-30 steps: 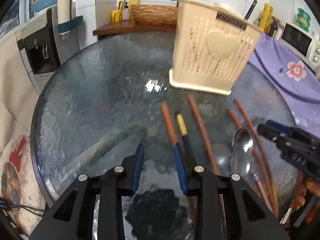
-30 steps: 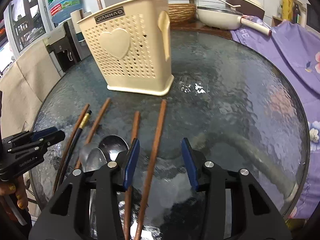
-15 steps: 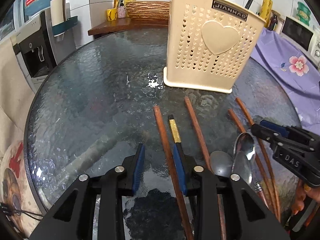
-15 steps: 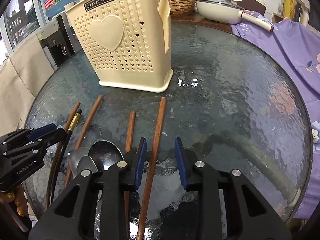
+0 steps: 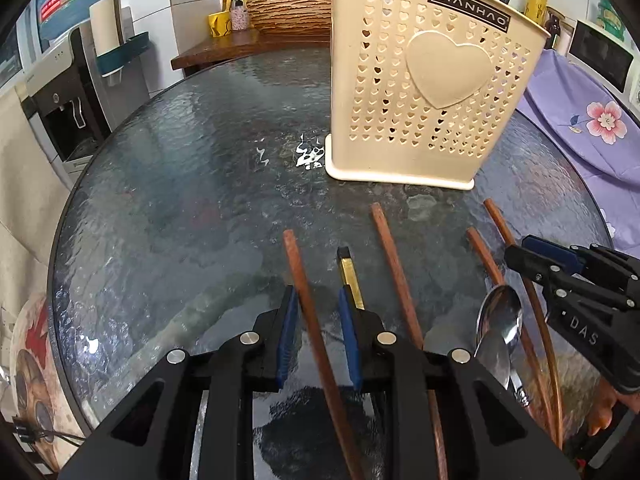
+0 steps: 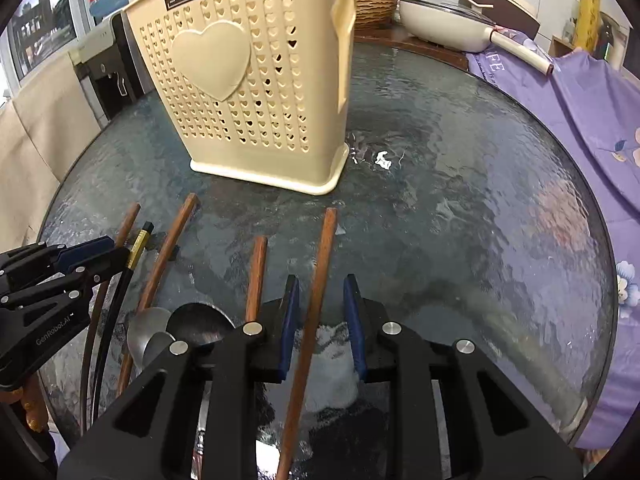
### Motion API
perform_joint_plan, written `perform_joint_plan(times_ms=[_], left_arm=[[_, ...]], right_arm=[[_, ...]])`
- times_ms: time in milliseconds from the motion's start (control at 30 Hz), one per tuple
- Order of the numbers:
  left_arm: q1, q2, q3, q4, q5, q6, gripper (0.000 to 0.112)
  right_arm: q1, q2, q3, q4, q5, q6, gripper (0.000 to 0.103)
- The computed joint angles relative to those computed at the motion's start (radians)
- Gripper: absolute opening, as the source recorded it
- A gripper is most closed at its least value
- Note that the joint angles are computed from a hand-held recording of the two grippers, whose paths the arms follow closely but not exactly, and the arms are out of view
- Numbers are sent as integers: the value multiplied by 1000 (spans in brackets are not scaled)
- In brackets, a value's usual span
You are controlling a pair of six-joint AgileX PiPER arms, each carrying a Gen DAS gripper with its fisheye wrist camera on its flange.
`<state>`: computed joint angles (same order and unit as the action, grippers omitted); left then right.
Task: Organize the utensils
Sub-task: 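Grasp a gold-tipped brown chopstick with the left tool while the right tool grasps a brown chopstick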
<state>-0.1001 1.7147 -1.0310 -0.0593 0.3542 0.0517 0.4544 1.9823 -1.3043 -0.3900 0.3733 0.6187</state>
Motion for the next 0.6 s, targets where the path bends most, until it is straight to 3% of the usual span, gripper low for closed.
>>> perform_joint_plan(times_ms=[267,600], left_arm=[[-28,-6,19,156,-25,-166,17],[-43,-19,44,189,-37,-194,10]], right_arm=[[2,14,-22,-29,13,10,9],[32,5,1,-78,0,40,9]])
